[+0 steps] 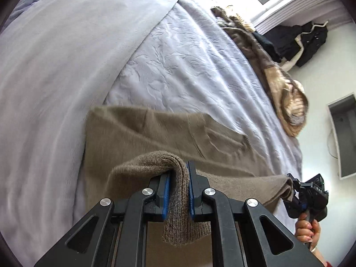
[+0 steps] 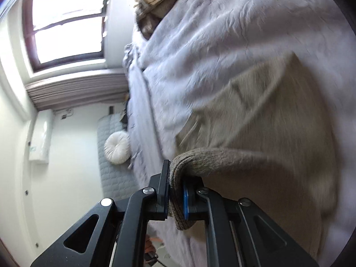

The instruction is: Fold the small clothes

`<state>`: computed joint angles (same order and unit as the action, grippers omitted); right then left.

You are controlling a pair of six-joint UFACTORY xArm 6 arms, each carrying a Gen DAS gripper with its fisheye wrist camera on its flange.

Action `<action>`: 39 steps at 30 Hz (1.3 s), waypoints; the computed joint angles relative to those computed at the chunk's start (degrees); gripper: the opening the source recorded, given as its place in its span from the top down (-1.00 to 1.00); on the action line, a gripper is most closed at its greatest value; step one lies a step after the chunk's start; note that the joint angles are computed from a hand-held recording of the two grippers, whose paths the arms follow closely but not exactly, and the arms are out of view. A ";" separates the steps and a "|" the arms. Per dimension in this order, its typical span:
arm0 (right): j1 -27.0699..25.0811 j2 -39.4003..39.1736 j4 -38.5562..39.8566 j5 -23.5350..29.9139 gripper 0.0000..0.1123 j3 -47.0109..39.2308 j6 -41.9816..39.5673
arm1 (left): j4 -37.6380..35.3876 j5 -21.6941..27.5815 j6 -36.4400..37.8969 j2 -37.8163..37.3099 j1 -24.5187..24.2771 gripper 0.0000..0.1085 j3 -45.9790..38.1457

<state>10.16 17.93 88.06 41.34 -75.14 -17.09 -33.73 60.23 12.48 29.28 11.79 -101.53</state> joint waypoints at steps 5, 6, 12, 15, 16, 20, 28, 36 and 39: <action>-0.25 7.54 -6.97 -1.59 0.75 -6.91 10.16 | 6.61 5.41 -7.74 8.95 -0.72 0.71 -11.67; -0.28 8.46 -7.45 -1.75 0.70 -7.82 11.73 | 7.64 7.10 -8.05 9.92 -0.76 0.71 -13.42; -0.59 7.23 -1.88 -4.41 0.01 -7.98 7.21 | 6.41 5.01 -2.53 4.46 -0.23 0.50 -8.11; -0.54 5.58 -4.21 -5.80 0.02 -7.74 7.36 | 7.64 2.17 -1.22 1.91 0.28 0.50 -6.39; -0.58 5.29 -4.76 -5.80 0.07 -7.68 7.29 | 7.97 1.12 -1.14 1.54 0.35 0.50 -6.31; -0.13 5.22 -14.94 -4.51 0.35 -9.16 9.99 | 8.84 0.15 2.94 1.13 -0.06 0.50 -5.69; 3.05 13.62 -47.40 -0.42 0.56 -19.22 24.47 | 15.37 -1.90 0.21 6.72 -4.97 0.50 -5.60; 1.79 10.75 -47.59 -6.30 0.64 -12.92 26.98 | 14.16 -1.80 -3.48 12.49 -1.97 0.50 -12.45; 1.09 9.17 -47.14 -6.54 0.58 -11.27 27.51 | 19.51 -3.43 -5.88 11.38 -1.91 0.50 -11.58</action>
<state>11.25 27.10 40.92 34.80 -86.41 10.42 -14.21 56.80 6.60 40.67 9.88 -113.11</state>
